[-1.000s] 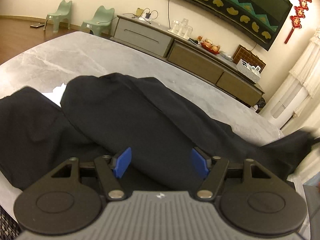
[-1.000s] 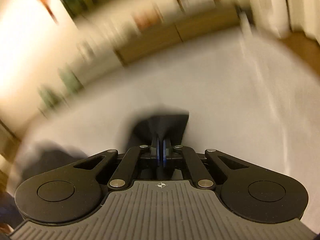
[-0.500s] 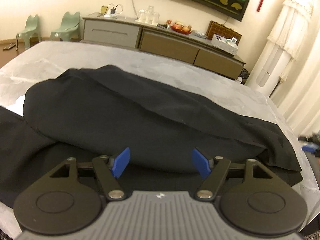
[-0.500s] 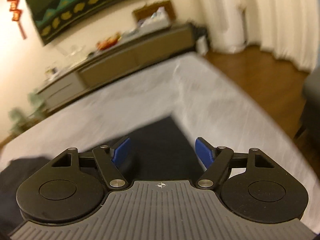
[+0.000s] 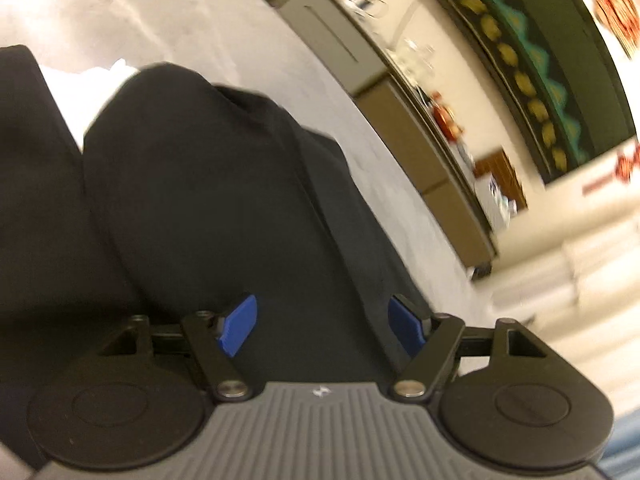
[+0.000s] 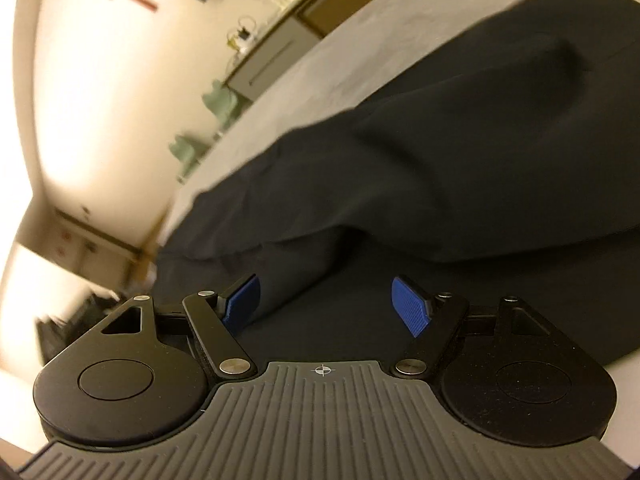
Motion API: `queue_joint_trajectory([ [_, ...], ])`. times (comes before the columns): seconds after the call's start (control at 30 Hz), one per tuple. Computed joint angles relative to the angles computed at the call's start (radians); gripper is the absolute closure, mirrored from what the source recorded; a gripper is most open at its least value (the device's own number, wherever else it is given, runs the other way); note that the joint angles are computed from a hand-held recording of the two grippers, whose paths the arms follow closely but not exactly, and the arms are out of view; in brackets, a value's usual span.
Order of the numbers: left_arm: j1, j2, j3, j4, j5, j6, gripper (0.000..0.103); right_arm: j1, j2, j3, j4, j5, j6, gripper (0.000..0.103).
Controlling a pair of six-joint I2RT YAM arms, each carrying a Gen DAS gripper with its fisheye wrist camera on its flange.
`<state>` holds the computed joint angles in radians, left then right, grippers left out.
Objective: Fold clothes
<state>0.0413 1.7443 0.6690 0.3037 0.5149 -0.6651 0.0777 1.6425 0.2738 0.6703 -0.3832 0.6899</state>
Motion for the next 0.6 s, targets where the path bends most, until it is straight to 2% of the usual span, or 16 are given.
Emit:
queue_joint_trajectory([
  [0.1, 0.068, 0.086, 0.103, -0.017, 0.019, 0.008, 0.027, 0.054, 0.079, 0.087, 0.015, 0.037, 0.063, 0.025],
  [0.17, 0.119, 0.117, 0.161, -0.045, 0.011, 0.033, 0.027, 0.076, 0.057, 0.134, -0.054, 0.1, 0.064, 0.025],
  [0.2, 0.163, 0.127, 0.164, -0.023, 0.03, 0.034, 0.026, 0.086, 0.047, 0.158, -0.089, 0.133, 0.061, 0.025],
  [0.27, 0.25, 0.151, 0.16, 0.036, 0.071, 0.017, 0.021, 0.145, -0.033, 0.218, -0.24, 0.304, -0.081, 0.026],
  [0.33, 0.342, 0.184, 0.143, 0.078, 0.128, -0.016, 0.021, 0.22, -0.091, 0.269, -0.344, 0.498, -0.25, 0.026],
  [0.43, 0.423, 0.226, 0.149, 0.068, 0.203, 0.044, 0.021, 0.386, -0.094, 0.302, -0.333, 0.809, -0.471, 0.026],
  [0.53, 0.49, 0.253, 0.163, 0.031, 0.267, 0.16, 0.021, 0.482, -0.038, 0.428, -0.349, 0.875, -0.538, 0.026],
  [0.57, 0.513, 0.261, 0.17, 0.007, 0.287, 0.198, 0.021, 0.504, -0.006, 0.495, -0.363, 0.872, -0.557, 0.025],
  [0.6, 0.534, 0.27, 0.173, -0.013, 0.314, 0.223, 0.021, 0.534, 0.067, 0.604, -0.391, 0.849, -0.585, 0.02],
])
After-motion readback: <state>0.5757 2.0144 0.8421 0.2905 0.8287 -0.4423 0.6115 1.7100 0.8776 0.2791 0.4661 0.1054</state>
